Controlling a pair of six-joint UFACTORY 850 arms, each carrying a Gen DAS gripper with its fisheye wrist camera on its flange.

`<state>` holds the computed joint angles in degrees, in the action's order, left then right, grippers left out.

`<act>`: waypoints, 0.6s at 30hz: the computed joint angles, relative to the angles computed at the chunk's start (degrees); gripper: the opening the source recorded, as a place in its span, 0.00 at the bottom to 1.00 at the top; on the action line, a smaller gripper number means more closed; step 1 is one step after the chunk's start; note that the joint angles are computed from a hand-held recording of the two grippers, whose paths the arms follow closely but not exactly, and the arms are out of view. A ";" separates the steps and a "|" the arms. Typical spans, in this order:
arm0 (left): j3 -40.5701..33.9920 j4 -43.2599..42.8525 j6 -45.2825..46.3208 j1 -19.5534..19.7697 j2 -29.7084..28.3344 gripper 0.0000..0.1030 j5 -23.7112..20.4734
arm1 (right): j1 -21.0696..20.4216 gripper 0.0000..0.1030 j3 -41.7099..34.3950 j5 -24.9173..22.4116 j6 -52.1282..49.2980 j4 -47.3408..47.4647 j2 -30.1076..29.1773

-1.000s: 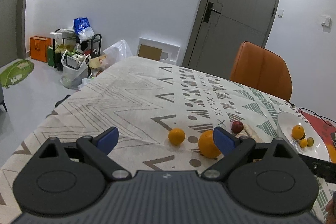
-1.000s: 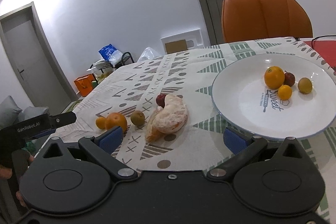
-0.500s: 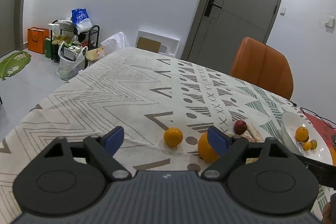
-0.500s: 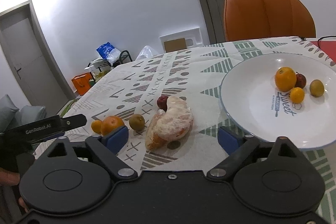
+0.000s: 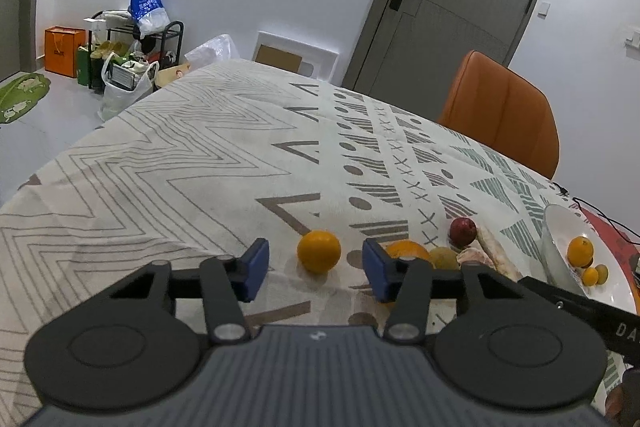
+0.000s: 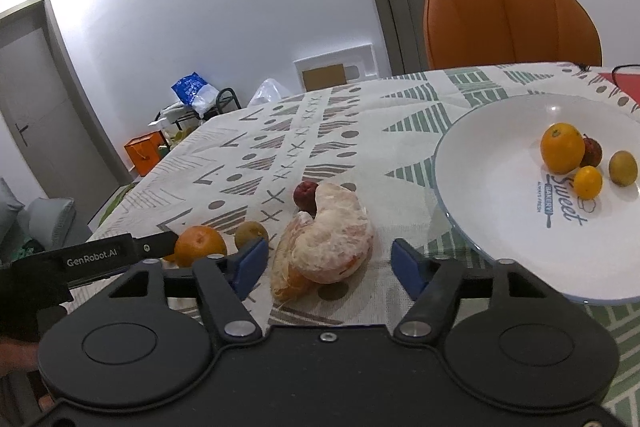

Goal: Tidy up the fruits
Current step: 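Close the right gripper on the peeled pink pomelo while the left grasps a mandarin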

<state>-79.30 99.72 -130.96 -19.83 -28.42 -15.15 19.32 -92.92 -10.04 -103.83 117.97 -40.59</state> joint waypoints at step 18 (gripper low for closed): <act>-1.90 -1.94 3.00 -0.18 -1.64 0.22 -0.37 | 0.59 0.44 -3.88 1.91 6.50 -4.28 -3.28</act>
<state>-81.21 97.78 -127.95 -20.02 -30.06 -15.53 19.91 -96.80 -8.14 -97.33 113.69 -43.87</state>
